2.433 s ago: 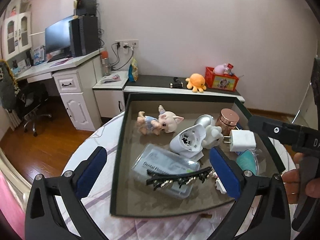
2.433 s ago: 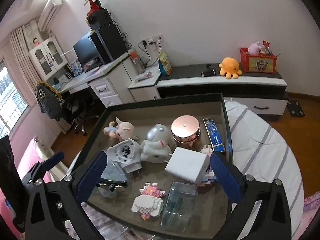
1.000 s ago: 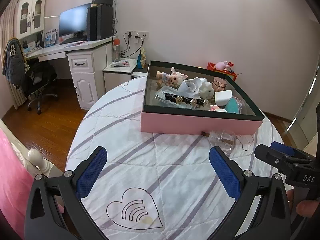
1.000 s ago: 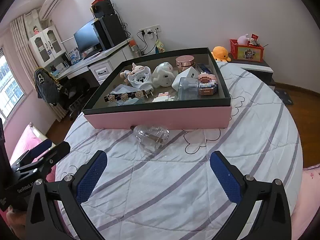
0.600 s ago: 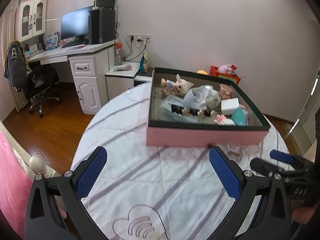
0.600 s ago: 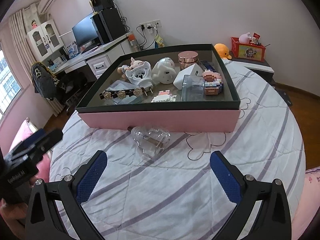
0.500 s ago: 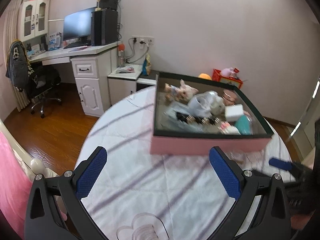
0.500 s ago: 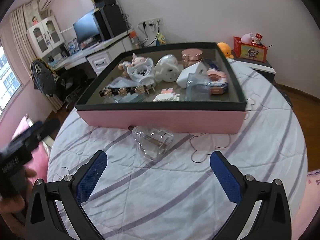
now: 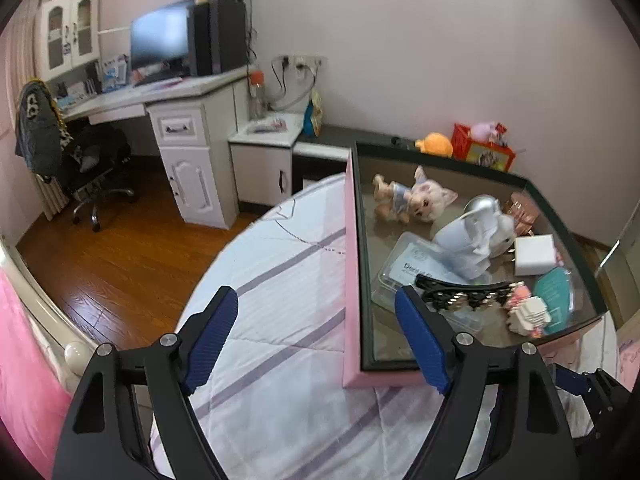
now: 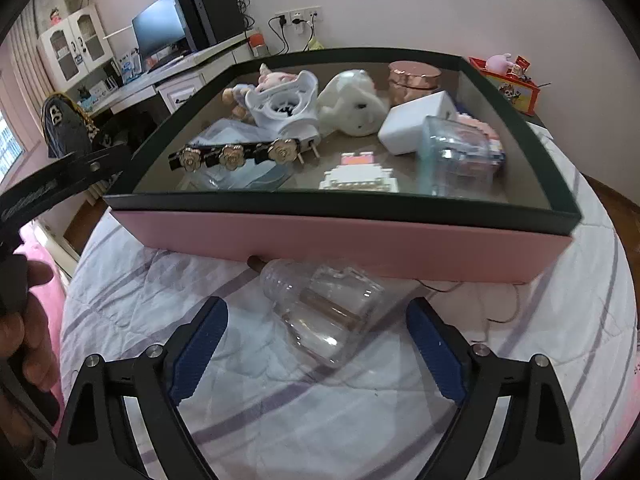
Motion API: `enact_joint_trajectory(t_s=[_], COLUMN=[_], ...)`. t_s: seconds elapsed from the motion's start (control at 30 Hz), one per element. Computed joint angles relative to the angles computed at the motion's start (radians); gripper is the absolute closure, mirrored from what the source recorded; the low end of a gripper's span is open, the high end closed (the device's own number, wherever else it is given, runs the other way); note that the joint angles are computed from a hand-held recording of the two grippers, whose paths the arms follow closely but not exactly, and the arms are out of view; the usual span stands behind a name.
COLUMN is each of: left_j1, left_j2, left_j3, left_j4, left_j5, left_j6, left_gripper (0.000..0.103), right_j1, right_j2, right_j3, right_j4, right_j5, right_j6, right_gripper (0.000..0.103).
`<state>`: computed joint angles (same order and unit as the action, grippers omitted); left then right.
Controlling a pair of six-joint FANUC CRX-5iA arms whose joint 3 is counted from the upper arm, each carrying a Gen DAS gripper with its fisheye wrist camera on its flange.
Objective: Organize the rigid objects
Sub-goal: 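Grasp the clear glass bottle with the right tool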
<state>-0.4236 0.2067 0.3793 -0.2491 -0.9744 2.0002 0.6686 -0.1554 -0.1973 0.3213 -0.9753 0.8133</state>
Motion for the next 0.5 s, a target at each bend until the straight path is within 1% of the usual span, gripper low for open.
enact_joint_trajectory(t_s=[0.07, 0.13, 0.17, 0.2, 0.23, 0.3, 0.33, 0.4, 0.47, 0.5], left_j1=[0.009, 0.015, 0.017, 0.016, 0.018, 0.019, 0.016, 0.012, -0.01, -0.009], left_j2=[0.025, 0.042, 0.049, 0.06, 0.065, 0.075, 0.081, 0.086, 0.097, 0.094], left_j3=[0.014, 0.018, 0.021, 0.036, 0.037, 0.039, 0.045, 0.047, 0.073, 0.067], left_j4=[0.03, 0.061, 0.074, 0.073, 0.085, 0.107, 0.107, 0.116, 0.06, 0.06], left_j5=[-0.012, -0.011, -0.011, -0.024, -0.02, -0.01, -0.01, 0.002, -0.012, -0.005], left_j6=[-0.044, -0.08, -0.086, -0.089, -0.098, -0.106, -0.106, -0.111, -0.079, -0.072], left_gripper=[0.026, 0.032, 0.036, 0.043, 0.046, 0.061, 0.066, 0.09, 0.092, 0.093], right_j1=[0.009, 0.012, 0.013, 0.014, 0.02, 0.024, 0.031, 0.035, 0.031, 0.031], right_j2=[0.004, 0.007, 0.008, 0.011, 0.013, 0.018, 0.018, 0.018, 0.016, 0.015], right_j3=[-0.008, -0.016, -0.018, -0.02, -0.025, -0.022, -0.027, -0.03, -0.032, -0.031], right_j4=[0.028, 0.052, 0.06, 0.072, 0.096, 0.107, 0.12, 0.133, 0.13, 0.128], right_j5=[0.0, 0.003, 0.004, 0.006, 0.001, -0.011, -0.015, -0.016, -0.01, -0.011], right_j6=[-0.02, -0.039, -0.045, -0.052, -0.063, -0.058, -0.058, -0.058, -0.045, -0.038], right_gripper=[0.013, 0.02, 0.022, 0.029, 0.034, 0.035, 0.036, 0.039, 0.04, 0.04])
